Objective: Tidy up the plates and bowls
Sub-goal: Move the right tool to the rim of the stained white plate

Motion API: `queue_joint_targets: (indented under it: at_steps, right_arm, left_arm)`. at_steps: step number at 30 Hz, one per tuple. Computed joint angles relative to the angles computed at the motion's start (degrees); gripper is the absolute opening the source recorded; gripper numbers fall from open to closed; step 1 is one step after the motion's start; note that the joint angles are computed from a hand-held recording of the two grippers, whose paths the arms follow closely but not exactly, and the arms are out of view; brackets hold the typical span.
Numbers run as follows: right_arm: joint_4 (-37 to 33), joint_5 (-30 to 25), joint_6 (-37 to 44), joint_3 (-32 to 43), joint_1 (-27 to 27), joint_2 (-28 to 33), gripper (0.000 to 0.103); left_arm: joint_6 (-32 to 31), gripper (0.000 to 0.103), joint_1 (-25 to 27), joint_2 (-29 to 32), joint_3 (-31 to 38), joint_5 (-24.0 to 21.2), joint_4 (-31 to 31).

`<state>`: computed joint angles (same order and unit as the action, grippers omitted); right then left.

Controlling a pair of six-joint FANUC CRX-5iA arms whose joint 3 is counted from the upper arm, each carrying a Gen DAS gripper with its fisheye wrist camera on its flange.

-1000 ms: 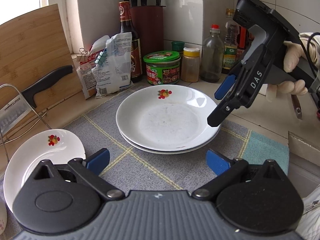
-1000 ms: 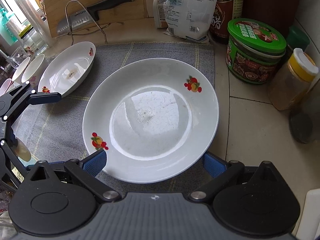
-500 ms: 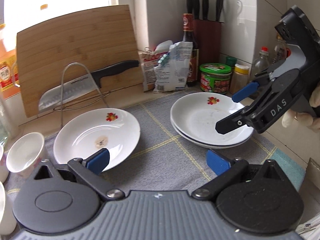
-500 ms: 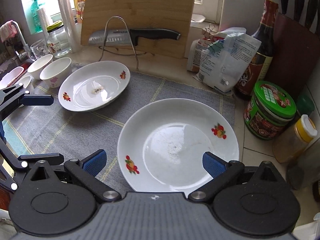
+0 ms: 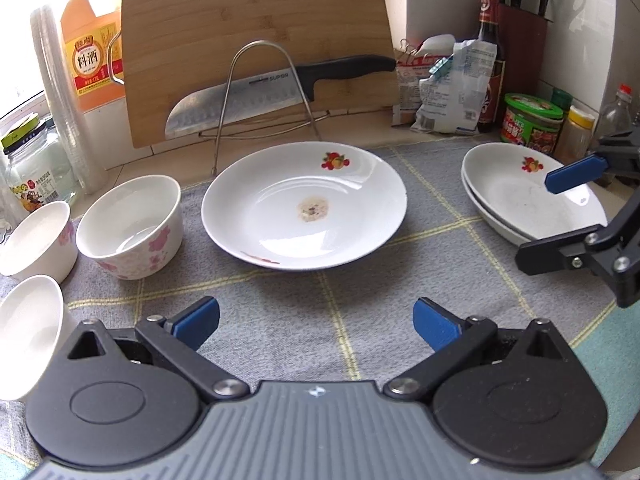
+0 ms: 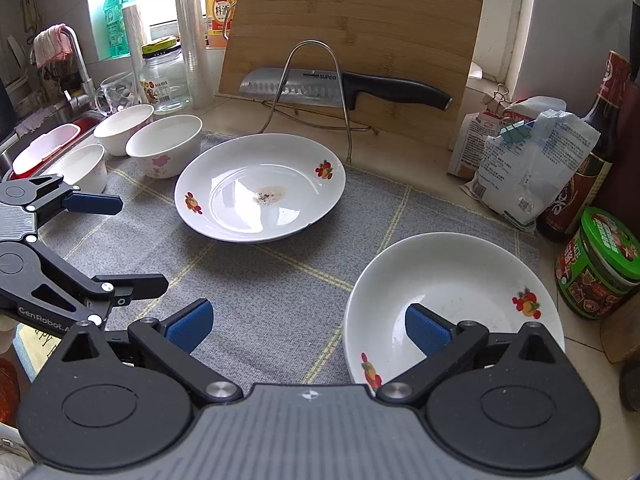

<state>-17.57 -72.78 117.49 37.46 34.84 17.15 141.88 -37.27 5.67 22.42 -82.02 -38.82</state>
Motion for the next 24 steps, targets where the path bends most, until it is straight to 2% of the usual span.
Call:
queue_joint_targets:
  at_steps: [11, 19, 24]
  right_arm:
    - [5.9, 2.9, -6.1, -2.3, 4.0, -0.5, 0.103]
    - [8.0, 1.1, -7.1, 1.3, 5.6, 2.7, 0.103]
    - [8.2, -0.7, -6.5, 5.3, 6.2, 5.3, 0.103]
  left_arm:
    - [-4.6, 0.102, 5.6, -3.9, -7.1, 6.2, 5.5]
    - [-5.6, 0.102, 8.4, -5.1, -10.6, 11.2, 8.3]
    - [-6.1, 0.102, 9.1, -4.3, -10.5, 12.2, 8.4]
